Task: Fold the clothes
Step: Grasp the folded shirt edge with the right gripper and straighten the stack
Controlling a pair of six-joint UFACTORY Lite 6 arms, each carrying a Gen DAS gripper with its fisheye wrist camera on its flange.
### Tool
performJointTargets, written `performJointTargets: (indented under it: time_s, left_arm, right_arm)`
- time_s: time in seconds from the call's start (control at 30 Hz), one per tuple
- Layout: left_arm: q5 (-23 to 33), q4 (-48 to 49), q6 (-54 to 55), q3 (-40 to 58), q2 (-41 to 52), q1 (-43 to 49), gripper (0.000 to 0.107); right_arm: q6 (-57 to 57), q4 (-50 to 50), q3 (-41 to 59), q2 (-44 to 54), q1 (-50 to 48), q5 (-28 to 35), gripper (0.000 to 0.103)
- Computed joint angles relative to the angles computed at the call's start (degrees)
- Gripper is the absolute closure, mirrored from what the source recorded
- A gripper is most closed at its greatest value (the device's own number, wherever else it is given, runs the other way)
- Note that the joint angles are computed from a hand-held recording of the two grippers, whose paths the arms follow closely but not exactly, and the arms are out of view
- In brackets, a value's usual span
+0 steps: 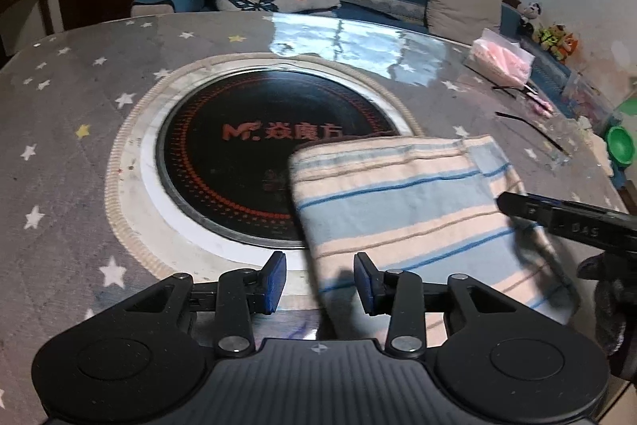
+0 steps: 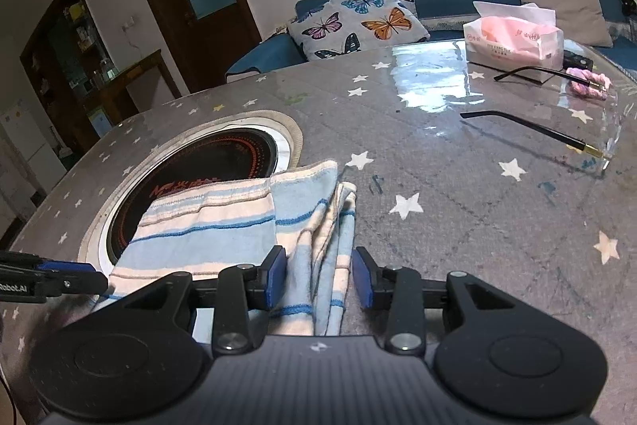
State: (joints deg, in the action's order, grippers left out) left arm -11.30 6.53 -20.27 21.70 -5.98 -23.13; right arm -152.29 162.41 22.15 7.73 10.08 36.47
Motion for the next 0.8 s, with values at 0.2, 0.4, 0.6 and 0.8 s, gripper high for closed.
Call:
performJointTargets:
  time_s: [0.2, 0.4, 0.6, 0.8]
  left_arm:
    - [-0.7, -0.1, -1.4, 1.8, 3.9, -1.0, 0.07]
    - [-1.9, 2.8, -3.7, 1.9, 4.7, -0.7, 0.083]
    - [-2.8, 8.1, -7.2, 1.3, 4.3, 0.5, 0.09]
    - [-2.9, 10.5, -8.3, 1.1, 4.1, 1.0, 0.088]
  right_arm:
    - [-2.6, 4.1, 0.1, 0.2, 1.7, -0.3, 0.067]
    - [-2.6, 5.9, -0.3, 0.4, 3.1, 0.5, 0.079]
    - [-2.4, 8.1, -2.6, -2.0, 4.0, 0.9, 0.087]
    - [-3.3, 11.0, -5.6, -4.6, 5.2, 1.2, 0.085]
